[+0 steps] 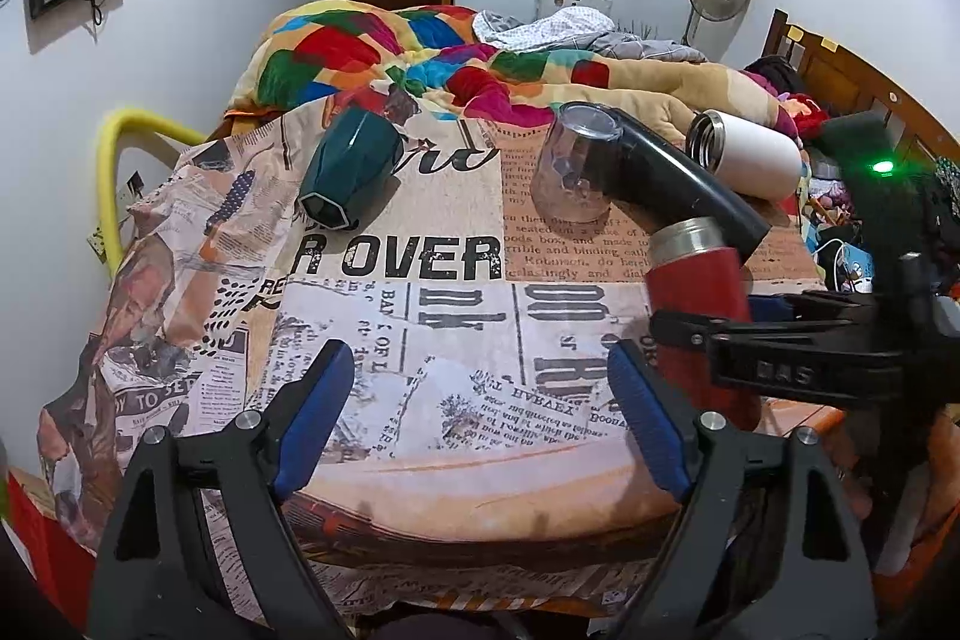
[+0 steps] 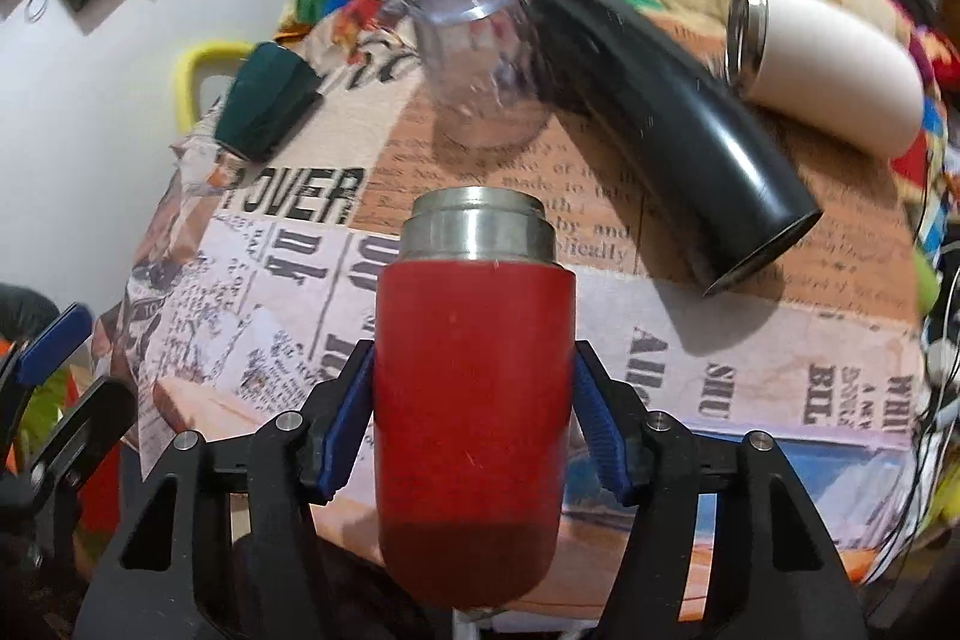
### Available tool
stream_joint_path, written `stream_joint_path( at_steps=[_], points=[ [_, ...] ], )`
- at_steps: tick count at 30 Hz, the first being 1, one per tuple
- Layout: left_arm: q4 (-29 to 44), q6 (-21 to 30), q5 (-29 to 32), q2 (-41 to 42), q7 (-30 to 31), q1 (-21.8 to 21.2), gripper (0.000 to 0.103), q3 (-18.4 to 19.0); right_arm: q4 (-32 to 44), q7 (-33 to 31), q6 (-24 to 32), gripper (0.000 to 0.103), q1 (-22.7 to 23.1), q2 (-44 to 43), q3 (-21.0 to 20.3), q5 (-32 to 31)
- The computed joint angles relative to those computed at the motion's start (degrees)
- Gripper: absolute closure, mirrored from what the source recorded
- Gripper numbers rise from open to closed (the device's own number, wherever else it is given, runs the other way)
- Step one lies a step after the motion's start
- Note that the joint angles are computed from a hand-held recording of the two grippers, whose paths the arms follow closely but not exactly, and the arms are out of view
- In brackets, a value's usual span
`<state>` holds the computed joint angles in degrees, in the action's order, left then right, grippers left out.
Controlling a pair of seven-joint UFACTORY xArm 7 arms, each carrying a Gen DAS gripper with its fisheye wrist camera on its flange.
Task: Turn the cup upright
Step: 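Rotate the red thermos cup upright with the right tool and set it on the bed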
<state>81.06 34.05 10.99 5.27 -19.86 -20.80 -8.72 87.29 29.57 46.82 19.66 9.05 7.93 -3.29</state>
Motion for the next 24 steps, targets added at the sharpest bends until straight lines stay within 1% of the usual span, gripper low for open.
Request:
stream_joint_path(
  at_steps=[4,11,13,16,17,24],
  points=[
    [0.72,0.67,-0.11,0.06,-0.27,-0.15,0.015,-0.03,-0.93,-0.26,-1.65,0.044,0.18,-2.00,-0.02,-1.84],
    [1.27,0.86,0.90,0.17,-1.01,-0.40,0.013,-0.03,0.87,0.83,-3.25,0.044,0.48,-2.43,-0.06,-6.20],
    [1.47,1.05,0.71,0.24,-0.91,-0.41,0.013,-0.05,1.63,0.80,-3.33,0.044,0.63,-2.16,-0.13,-7.41],
    [1.86,1.14,0.42,0.47,-0.79,-0.45,0.013,-0.07,3.35,1.81,-1.68,0.044,1.57,-1.08,-0.40,-11.93],
    [1.99,1.16,0.35,0.61,-0.77,-0.47,0.013,-0.07,3.48,1.68,-1.26,0.044,1.70,-0.89,-0.46,-12.59],
    [2.56,1.75,-0.18,1.39,-0.70,-0.47,0.013,0.15,4.20,-1.13,1.13,0.044,1.64,1.56,-0.48,-10.31]
  ],
)
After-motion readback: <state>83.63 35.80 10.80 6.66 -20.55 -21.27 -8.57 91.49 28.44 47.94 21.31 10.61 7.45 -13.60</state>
